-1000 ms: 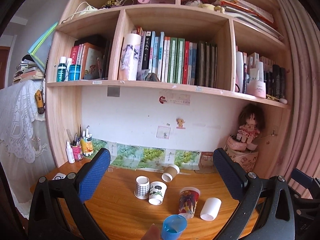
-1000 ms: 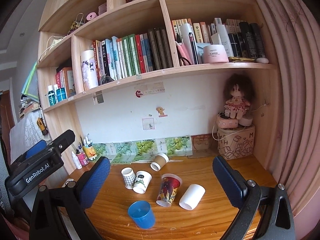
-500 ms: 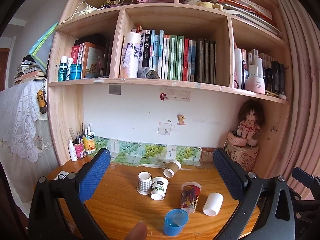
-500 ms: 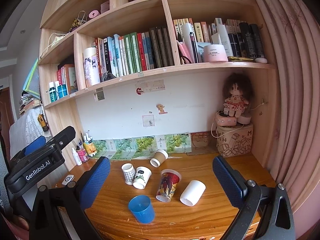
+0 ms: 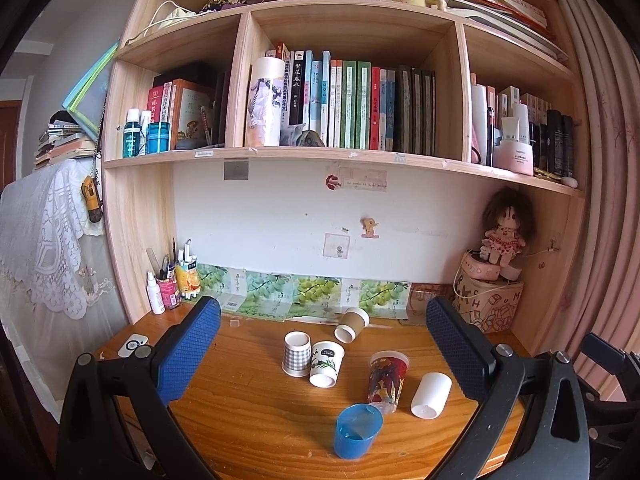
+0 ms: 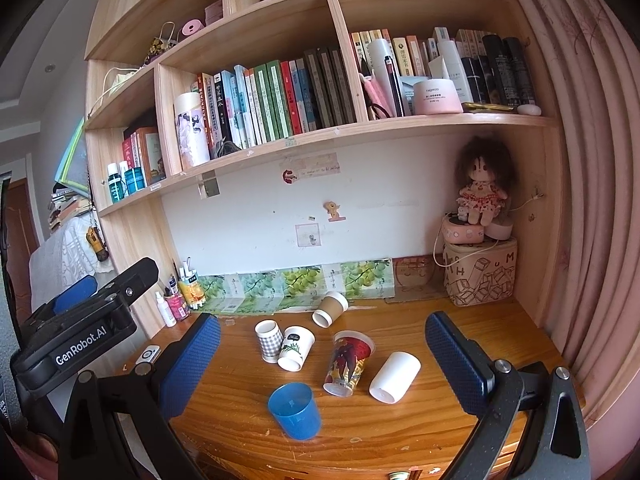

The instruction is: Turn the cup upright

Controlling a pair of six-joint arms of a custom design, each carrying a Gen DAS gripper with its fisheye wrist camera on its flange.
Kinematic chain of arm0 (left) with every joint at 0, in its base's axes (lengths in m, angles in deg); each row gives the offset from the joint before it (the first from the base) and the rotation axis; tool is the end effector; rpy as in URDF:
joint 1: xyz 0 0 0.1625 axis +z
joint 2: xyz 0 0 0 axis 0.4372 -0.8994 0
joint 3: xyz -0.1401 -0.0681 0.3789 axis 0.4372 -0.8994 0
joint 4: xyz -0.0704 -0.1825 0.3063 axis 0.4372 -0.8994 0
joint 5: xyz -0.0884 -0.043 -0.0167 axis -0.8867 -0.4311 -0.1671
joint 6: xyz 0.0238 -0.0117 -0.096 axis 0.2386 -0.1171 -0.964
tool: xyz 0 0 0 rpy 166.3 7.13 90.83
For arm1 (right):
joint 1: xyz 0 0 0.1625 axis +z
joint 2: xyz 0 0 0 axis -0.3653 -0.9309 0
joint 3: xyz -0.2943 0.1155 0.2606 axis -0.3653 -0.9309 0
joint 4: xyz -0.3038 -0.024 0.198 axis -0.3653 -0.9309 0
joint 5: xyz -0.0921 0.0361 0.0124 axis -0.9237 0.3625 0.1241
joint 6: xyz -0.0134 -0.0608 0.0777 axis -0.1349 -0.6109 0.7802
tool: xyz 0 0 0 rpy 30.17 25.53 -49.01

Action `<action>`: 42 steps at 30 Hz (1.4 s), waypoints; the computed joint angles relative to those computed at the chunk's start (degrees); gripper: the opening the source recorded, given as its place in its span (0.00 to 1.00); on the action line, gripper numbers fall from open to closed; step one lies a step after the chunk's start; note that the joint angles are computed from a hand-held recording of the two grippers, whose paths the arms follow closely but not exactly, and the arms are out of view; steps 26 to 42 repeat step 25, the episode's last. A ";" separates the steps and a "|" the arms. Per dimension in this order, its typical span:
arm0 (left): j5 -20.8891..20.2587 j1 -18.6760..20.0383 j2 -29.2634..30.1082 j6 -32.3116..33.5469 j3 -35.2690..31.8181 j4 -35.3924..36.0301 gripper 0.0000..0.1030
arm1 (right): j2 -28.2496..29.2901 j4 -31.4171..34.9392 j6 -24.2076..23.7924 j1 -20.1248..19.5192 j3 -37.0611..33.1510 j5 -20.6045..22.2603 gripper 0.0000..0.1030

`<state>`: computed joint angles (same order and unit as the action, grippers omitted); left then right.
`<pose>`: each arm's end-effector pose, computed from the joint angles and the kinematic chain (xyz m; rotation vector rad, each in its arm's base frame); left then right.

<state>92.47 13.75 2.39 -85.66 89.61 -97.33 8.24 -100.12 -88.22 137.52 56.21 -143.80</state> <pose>-0.2950 -0.5432 0.3984 -0.0865 1.5061 -1.5915 0.4632 -0.6503 0.2080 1.3401 -2.5392 1.1226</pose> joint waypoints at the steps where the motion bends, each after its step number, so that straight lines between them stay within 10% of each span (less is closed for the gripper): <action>1: -0.03 0.02 0.07 0.04 -0.04 -0.20 1.00 | -0.02 0.31 -0.01 -0.02 -0.04 -0.04 1.00; 42: -3.82 1.47 3.72 -0.17 -7.66 7.63 1.00 | 0.67 4.02 2.81 -1.55 -2.67 1.29 1.00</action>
